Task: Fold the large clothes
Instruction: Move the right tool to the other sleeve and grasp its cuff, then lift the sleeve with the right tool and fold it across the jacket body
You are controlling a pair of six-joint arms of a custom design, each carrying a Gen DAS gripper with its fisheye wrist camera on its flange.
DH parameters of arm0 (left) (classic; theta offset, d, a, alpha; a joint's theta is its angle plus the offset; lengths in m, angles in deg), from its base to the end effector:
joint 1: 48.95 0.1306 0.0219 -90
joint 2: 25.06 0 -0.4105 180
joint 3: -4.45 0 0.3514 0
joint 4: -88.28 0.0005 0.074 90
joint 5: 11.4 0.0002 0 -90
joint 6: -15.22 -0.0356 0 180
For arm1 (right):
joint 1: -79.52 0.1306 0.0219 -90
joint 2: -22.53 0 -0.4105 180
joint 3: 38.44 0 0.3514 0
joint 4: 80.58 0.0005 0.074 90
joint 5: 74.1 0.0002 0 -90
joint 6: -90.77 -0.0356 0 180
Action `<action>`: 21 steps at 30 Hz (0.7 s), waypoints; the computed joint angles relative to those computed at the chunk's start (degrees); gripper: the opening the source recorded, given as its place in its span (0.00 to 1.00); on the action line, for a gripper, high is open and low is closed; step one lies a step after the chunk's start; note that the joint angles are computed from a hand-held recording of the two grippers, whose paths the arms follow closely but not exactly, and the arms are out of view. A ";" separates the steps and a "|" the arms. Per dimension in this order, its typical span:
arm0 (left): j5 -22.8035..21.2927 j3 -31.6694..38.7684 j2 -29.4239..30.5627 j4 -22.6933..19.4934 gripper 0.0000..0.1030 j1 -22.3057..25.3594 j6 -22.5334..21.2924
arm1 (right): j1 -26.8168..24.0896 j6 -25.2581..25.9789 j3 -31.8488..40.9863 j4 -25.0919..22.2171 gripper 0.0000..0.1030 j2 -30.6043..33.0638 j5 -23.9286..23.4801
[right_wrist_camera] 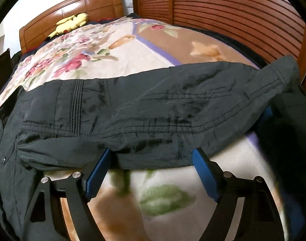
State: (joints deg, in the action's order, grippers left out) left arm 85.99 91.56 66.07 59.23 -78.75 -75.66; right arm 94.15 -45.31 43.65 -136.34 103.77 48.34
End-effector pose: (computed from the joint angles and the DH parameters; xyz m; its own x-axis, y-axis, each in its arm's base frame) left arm 0.4071 -0.2390 0.4566 -0.4644 0.2835 -0.8390 0.5936 0.8027 -0.0573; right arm 0.3633 0.0746 0.4563 -0.4878 0.5009 -0.7149 0.6294 0.7693 0.1096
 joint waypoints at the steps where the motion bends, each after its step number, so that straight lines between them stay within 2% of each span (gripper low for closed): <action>1: -0.09 0.10 0.15 -0.05 1.00 -0.05 0.00 | -0.22 0.17 -0.03 0.28 0.82 0.01 -0.29; 7: -0.63 0.20 0.33 -0.83 1.00 -0.44 -0.40 | -1.26 -0.12 -0.25 1.06 0.80 0.41 -1.78; 10: -0.79 0.37 0.36 -1.21 1.00 -0.65 -0.47 | -0.71 1.12 0.58 0.46 0.65 1.63 -1.49; 12: -0.77 0.43 0.33 -1.35 1.00 -0.63 -0.46 | -0.47 2.14 1.06 0.32 0.51 2.26 -1.26; 13: -0.77 0.45 0.29 -1.38 1.00 -0.65 -0.43 | -0.36 2.34 1.14 0.15 0.48 2.37 -1.01; 15: -0.80 0.46 0.28 -1.37 1.00 -0.67 -0.41 | -0.52 3.09 0.86 0.50 0.31 2.14 -1.14; 16: -0.82 0.45 0.26 -1.38 1.00 -0.70 -0.38 | -0.55 3.86 0.58 1.28 0.26 1.84 -1.46; 17: -0.83 0.47 0.28 -1.39 1.00 -0.70 -0.39 | -0.41 5.07 0.32 2.21 0.16 1.55 -1.69; 18: -0.83 0.47 0.28 -1.39 1.00 -0.70 -0.39 | -0.06 6.18 0.38 2.51 0.11 1.49 -1.74; 21: -0.85 0.46 0.25 -1.38 1.00 -0.69 -0.37 | 2.37 8.34 1.81 1.35 0.09 2.03 2.33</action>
State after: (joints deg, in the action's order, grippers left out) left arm 85.14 92.02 66.32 57.86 -79.44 -76.03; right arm 96.52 -36.97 45.46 -134.99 105.80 50.67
